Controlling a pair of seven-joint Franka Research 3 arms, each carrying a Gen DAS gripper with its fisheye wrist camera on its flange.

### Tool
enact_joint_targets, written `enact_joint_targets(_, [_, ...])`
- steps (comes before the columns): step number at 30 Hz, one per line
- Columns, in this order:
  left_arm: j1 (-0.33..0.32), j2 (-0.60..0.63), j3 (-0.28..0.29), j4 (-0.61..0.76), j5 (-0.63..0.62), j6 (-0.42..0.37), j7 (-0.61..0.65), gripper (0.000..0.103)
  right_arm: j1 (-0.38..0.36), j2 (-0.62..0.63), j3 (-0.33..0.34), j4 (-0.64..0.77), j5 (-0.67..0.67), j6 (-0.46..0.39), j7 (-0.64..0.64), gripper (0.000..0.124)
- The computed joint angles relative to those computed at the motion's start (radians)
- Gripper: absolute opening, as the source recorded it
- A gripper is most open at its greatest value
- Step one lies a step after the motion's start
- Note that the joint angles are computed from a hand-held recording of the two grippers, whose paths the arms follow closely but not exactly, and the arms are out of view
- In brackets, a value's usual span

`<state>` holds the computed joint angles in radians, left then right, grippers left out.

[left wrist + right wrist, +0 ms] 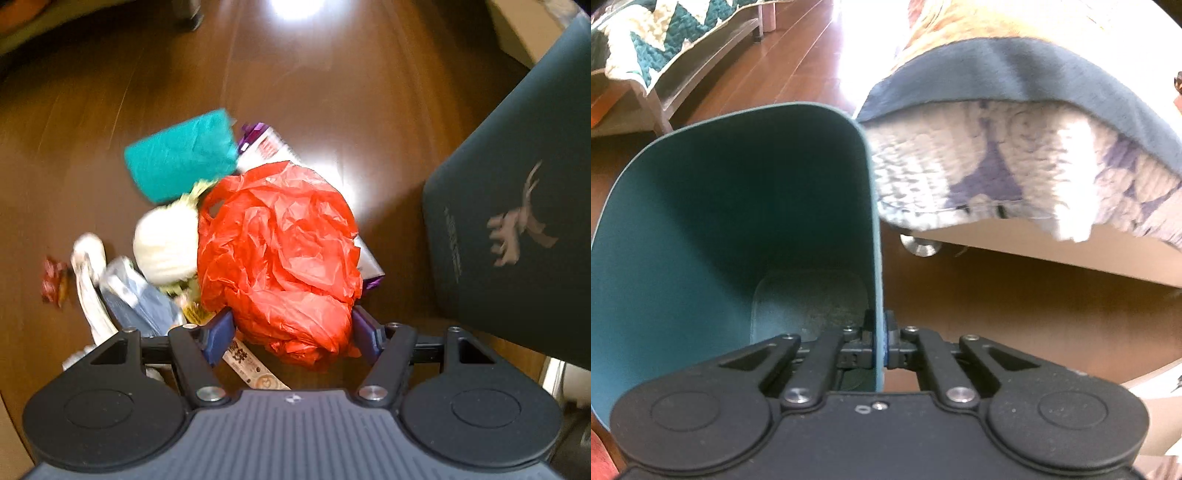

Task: Collect trash
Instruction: 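Close the left tool on the red plastic bag, then carry the red bag over the wastebasket and open the left tool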

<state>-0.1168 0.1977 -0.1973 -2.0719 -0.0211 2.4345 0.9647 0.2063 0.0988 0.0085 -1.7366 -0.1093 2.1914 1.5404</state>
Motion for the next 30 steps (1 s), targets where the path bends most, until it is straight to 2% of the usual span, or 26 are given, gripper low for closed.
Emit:
enact_joint_targets(4, [0.014,-0.046,-0.023,0.017,-0.075,-0.025,0.146,0.067,0.002,-0.030,0.000,-0.017,-0.053,-0.031,-0.006,0.001])
enact_joint_targets(9, [0.012,-0.139,-0.026,0.014,-0.255,-0.006,0.324,0.067,0.003,-0.071,0.009,-0.043,-0.106,-0.078,0.015,0.002])
enact_joint_targets(17, [-0.063,-0.268,0.007,0.015,-0.480,0.087,0.526,0.067,0.017,-0.135,0.042,-0.105,-0.197,-0.108,0.018,0.002])
enact_joint_targets(20, [-0.090,-0.232,0.012,0.076,-0.559,0.048,0.607,0.067,0.019,-0.134,0.048,-0.099,-0.205,-0.113,0.018,0.002])
enact_joint_targets(27, [-0.112,-0.059,-0.052,0.216,-0.471,-0.016,0.602,0.067,0.031,-0.140,0.058,-0.087,-0.222,-0.125,0.000,0.002])
enact_joint_targets(30, [-0.129,0.011,-0.071,0.270,-0.363,-0.043,0.530,0.067,0.031,-0.136,0.058,-0.086,-0.223,-0.124,0.003,0.002])
